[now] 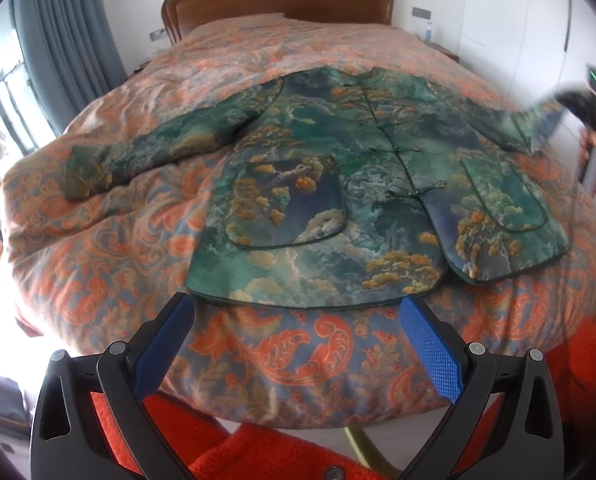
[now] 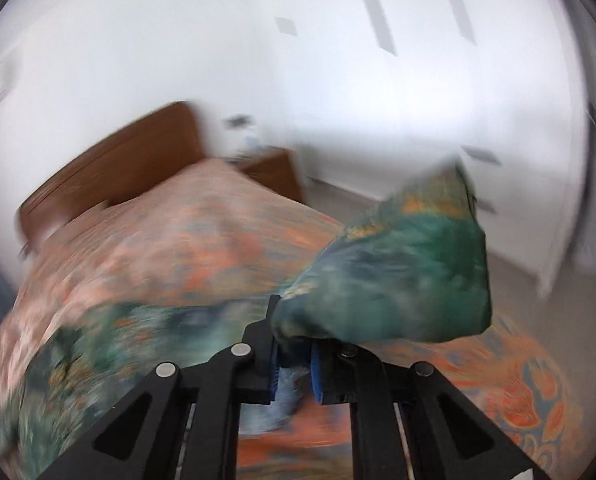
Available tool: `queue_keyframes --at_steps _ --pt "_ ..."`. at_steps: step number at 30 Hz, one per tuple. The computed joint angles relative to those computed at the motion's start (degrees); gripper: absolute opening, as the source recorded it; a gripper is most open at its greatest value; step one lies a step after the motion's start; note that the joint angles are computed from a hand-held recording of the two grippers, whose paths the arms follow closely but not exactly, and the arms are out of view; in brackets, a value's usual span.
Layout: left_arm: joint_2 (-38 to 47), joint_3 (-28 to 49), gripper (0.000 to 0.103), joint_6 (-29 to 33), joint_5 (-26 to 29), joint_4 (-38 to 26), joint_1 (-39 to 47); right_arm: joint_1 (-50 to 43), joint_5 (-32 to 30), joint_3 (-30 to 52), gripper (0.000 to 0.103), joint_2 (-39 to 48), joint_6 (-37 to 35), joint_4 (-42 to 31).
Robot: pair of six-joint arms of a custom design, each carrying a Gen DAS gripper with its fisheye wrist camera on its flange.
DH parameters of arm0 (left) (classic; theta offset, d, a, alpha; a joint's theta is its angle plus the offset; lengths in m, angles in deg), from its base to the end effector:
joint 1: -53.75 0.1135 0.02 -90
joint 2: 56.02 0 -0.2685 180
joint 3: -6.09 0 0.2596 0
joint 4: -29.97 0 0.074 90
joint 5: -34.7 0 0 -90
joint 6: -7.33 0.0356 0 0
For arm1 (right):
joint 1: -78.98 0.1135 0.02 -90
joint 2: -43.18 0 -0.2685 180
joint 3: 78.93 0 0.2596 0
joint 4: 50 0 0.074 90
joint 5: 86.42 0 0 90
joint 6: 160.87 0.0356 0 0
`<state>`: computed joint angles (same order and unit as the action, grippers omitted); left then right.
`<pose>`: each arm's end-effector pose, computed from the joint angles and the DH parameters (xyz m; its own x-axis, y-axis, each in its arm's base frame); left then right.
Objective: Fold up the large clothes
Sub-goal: 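Grasp the green jacket's sleeve cuff with the right tool and lift it, then lay the sleeve across the jacket body, open the right tool, withdraw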
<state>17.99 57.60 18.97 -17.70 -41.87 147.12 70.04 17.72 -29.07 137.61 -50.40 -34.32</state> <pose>0.0112 0.1791 0.1704 -0.7838 0.1101 -0.6112 0.1016 0.9936 0.0486 0.3154 -0.0584 0.1466 -0.3205 0.3937 -0.8615 0.5060 0.8400 0.1956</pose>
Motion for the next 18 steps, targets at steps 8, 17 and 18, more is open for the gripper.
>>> queue_keyframes --at_steps 8,17,18 --pt "6.57 4.83 0.102 0.34 -0.45 -0.13 3.59 27.76 9.12 16.67 0.012 11.6 -11.95 -8.7" --pt "9.25 6.83 0.102 -0.09 -0.57 0.06 4.85 37.07 6.89 32.41 0.012 32.7 -4.87 -21.97" --pt "9.14 6.6 0.102 -0.01 -0.7 0.14 4.73 38.0 7.32 31.97 0.015 32.5 -4.06 -22.96"
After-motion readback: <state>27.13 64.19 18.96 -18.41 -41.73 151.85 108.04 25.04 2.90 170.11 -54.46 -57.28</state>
